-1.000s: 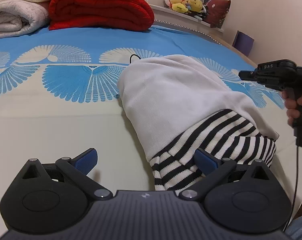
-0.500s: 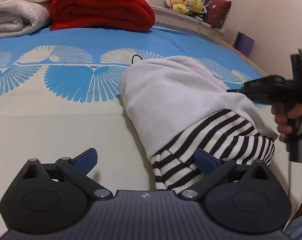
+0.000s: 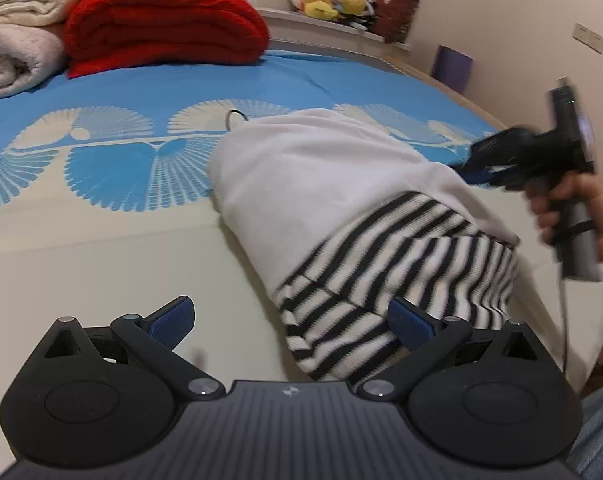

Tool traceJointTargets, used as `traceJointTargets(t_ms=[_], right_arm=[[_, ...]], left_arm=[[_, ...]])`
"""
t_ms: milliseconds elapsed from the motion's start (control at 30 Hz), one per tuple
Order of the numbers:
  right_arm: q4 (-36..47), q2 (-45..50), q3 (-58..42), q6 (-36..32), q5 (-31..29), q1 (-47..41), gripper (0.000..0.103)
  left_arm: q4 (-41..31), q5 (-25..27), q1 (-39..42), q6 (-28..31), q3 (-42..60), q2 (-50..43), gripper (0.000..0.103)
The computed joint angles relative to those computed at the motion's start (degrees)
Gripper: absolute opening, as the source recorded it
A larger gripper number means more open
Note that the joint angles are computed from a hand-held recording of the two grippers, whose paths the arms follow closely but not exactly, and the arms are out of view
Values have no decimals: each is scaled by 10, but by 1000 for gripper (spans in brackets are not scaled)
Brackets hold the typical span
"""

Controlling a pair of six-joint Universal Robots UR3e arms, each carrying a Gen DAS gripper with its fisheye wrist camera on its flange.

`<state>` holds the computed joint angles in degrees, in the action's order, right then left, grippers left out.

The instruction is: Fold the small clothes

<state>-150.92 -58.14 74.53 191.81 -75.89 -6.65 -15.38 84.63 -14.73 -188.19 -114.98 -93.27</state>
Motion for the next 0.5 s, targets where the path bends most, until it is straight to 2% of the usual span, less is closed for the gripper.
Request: traceJointTargets(t_ms=[33, 67, 133, 233, 267, 300, 367, 400, 433, 500], right_arm=[[-24, -40, 50, -2, 19, -17, 36], [-41, -85, 100, -8, 41, -34, 42], [-55, -165, 189, -26, 89, -69, 60], [-28, -266, 307, -102, 180, -113, 69], [-7, -285, 324, -126, 178, -112, 69], [-19, -295, 347, -134, 152, -96, 68], [-53, -284, 365, -156, 101, -59, 58], [-71, -272, 367, -174, 84, -44, 27], [-82, -263, 364, -179, 65, -29, 2], [-92, -246, 346, -145, 21, -10, 1]], left_arm=[[0, -3, -3, -1, -1, 1, 103], [1, -4, -5, -2, -3, 3, 103], [3, -9, -10, -1, -6, 5, 103], [-2, -32, -10, -8, -7, 7, 103], [-1, -35, -12, -11, -7, 5, 103], [4, -27, -19, -13, -7, 0, 103], [16, -9, -32, -13, -6, -8, 103], [20, -6, -35, -14, -6, -11, 103], [20, -7, -35, -16, -7, -12, 103], [19, -9, -32, -19, -7, -11, 103]])
